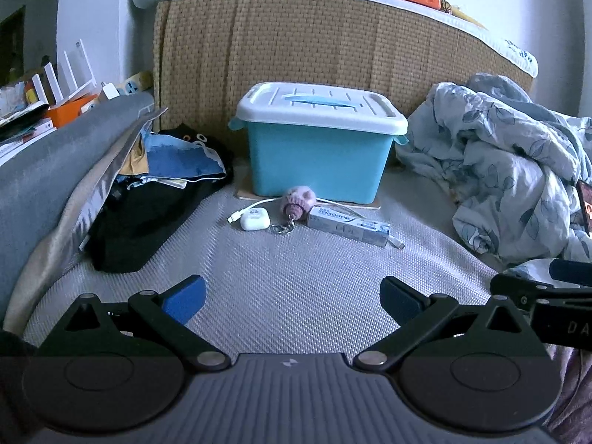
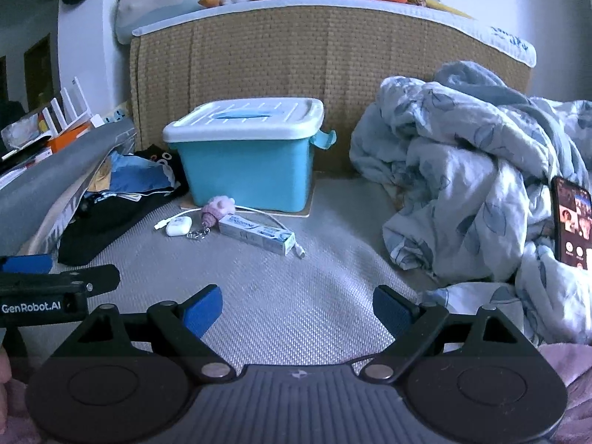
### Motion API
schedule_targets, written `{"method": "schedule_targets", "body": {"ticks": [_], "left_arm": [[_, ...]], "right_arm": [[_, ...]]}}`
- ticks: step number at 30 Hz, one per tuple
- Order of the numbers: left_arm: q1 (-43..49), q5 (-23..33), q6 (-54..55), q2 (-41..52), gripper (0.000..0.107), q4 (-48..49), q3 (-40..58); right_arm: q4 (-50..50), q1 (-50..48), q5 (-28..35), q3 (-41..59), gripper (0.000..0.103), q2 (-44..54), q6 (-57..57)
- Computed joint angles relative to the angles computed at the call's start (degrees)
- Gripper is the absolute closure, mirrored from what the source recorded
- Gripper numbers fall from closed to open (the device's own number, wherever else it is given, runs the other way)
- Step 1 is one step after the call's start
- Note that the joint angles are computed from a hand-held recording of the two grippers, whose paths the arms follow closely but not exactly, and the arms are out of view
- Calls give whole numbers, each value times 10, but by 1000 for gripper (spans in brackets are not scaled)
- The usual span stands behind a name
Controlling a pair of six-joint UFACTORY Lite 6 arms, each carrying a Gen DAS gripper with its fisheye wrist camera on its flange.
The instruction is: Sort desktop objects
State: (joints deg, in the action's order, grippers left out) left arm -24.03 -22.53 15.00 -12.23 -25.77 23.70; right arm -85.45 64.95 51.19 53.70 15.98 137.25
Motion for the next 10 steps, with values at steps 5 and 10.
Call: {"method": "schedule_targets", "body": {"ticks": [5,10], "left_arm": [[0,1,2,-2,4,-2,-1],[2,13,11,11,4,-9,11]], "right_arm": [[-4,4,7,0,11,4,11],[-8,5,4,-2,11,6,18]]}}
